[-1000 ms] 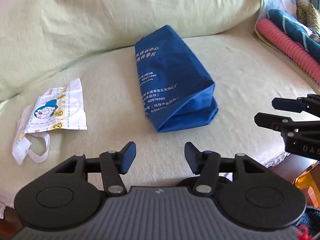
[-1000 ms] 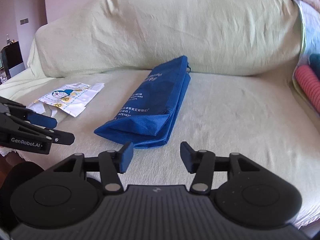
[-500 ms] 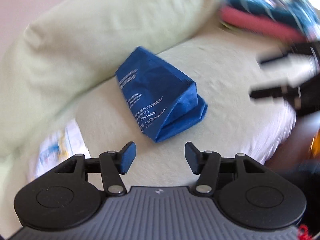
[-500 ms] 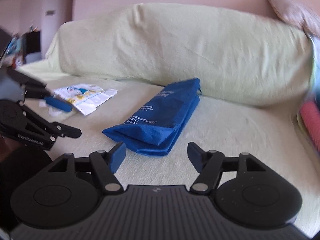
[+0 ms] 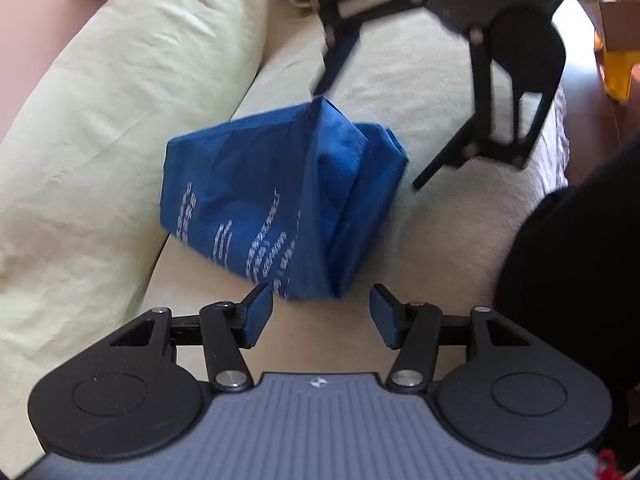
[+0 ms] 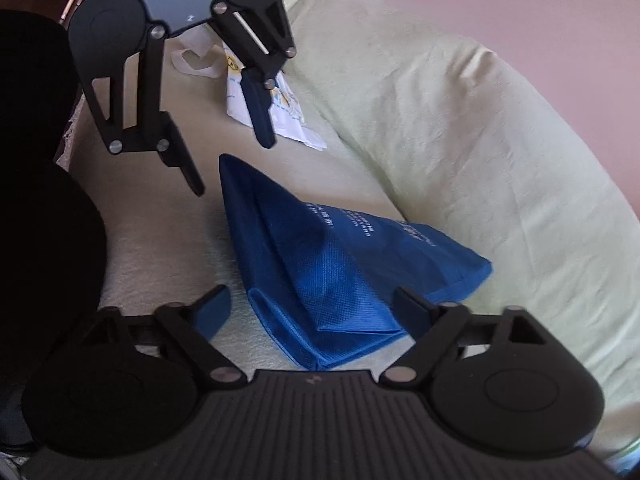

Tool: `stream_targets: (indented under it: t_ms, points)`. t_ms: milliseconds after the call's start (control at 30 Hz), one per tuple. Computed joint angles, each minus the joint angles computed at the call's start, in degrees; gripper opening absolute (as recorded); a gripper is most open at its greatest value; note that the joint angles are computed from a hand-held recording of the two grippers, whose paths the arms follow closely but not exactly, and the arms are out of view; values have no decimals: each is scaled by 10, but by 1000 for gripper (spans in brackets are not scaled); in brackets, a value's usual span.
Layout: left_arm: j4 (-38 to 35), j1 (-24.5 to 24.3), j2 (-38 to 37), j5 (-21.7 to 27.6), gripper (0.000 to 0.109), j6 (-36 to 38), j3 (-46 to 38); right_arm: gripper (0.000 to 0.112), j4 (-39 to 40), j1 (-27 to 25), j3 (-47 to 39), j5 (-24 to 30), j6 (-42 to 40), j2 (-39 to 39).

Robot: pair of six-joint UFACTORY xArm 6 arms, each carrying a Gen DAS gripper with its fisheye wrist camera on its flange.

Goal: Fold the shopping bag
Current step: 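Grasp the folded tote end with the right gripper and fold it over while the left gripper holds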

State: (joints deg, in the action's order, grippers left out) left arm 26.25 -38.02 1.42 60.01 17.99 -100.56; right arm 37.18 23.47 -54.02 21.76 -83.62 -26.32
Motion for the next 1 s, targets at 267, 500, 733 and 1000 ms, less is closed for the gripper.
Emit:
stream_targets:
  t_ms: [267, 500, 733, 1000]
  points:
    - [-209, 80, 117, 105, 11, 74, -213, 30, 62, -123, -220, 310, 215, 141]
    - [-137, 75, 172, 141, 23, 15, -309, 25, 61, -162, -414, 497, 386, 272]
    - [-182, 65, 148, 58, 23, 53, -243, 25, 42, -162, -494, 561, 439, 323]
    - [-220, 93, 261, 176, 21, -30, -394, 23, 16, -135, -411, 457, 449, 264]
